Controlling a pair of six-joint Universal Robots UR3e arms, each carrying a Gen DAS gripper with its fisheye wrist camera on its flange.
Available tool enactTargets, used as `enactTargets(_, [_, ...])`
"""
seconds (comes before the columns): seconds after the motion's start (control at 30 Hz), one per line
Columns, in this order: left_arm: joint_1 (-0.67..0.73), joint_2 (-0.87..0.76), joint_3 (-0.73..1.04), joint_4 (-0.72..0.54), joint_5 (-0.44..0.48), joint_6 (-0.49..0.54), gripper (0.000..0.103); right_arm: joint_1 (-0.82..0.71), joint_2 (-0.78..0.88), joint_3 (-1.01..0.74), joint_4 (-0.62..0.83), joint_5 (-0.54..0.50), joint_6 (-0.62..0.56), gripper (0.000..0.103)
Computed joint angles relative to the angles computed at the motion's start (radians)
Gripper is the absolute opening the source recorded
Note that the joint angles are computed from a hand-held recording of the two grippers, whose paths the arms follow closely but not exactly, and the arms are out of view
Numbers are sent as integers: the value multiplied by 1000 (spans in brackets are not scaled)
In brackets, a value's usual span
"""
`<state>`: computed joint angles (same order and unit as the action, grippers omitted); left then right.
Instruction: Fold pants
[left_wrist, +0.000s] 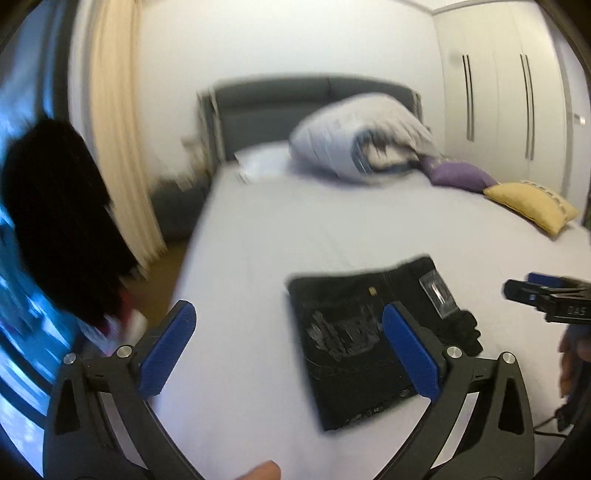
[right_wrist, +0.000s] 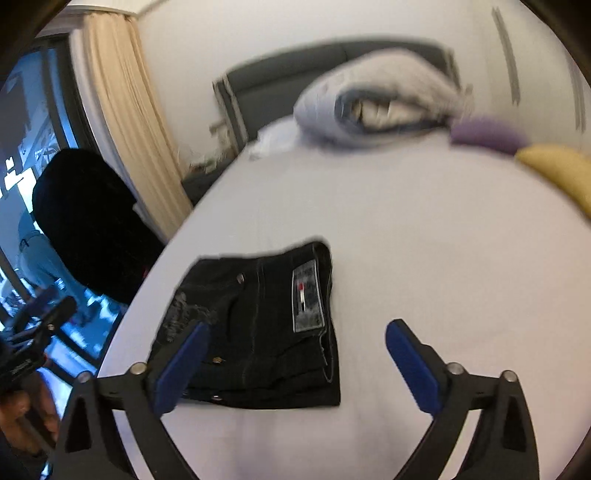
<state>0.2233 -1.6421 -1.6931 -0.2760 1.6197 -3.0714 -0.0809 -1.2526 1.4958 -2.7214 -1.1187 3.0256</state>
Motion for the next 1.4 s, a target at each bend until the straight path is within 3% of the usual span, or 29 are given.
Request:
enactTargets(0.03, [-50, 30, -12, 29, 92, 7, 103, 2, -57, 57, -50, -22, 14, 103])
enactTargets(0.17, [-179, 137, -46, 118, 302, 18, 103, 4, -211, 171, -173, -86, 61, 103])
enactTargets(0.23, [-216, 192, -35, 106, 343, -2, 103, 7, -286, 211, -230, -134, 83, 103])
enactTargets(0.33, [-202, 315, -1, -29, 301, -31, 103, 8, -392, 269, -337, -203, 94, 103])
enactTargets(0.37, [-215, 325, 21, -60, 327, -33, 103, 9, -414, 269, -350, -215, 97, 103])
enactTargets(0.4, [-249, 327, 35, -58, 388, -25, 103, 6, -439, 270, -357, -217, 103, 103])
enactTargets(0.5, [-265, 393, 41, -86, 394, 10, 103, 2, -500, 252, -359, -231, 130, 103])
enactTargets(0.63, [-329, 424, 132, -236, 507, -14, 103, 77, -524, 166, -308, -360, 94, 103])
enactTargets(0.73, [-311, 461, 209, -405, 482, -64, 103, 89, -567, 144, -307, -349, 64, 103])
enactTargets(0.9, [-203, 540, 257, -628, 327, -130, 103, 99, -602, 99, -245, -341, 57, 103])
enactTargets(1.07, [-9, 630, 235, -840, 66, -150, 103, 147, -606, 89, -129, -406, 50, 103])
enactTargets(1.23, [96, 674, 146, -928, -40, -138, 103, 167, -601, 144, -33, -391, 54, 103])
enactTargets(1.4, [136, 688, 47, -967, -89, -135, 103, 268, -533, 148, 56, -518, 50, 103])
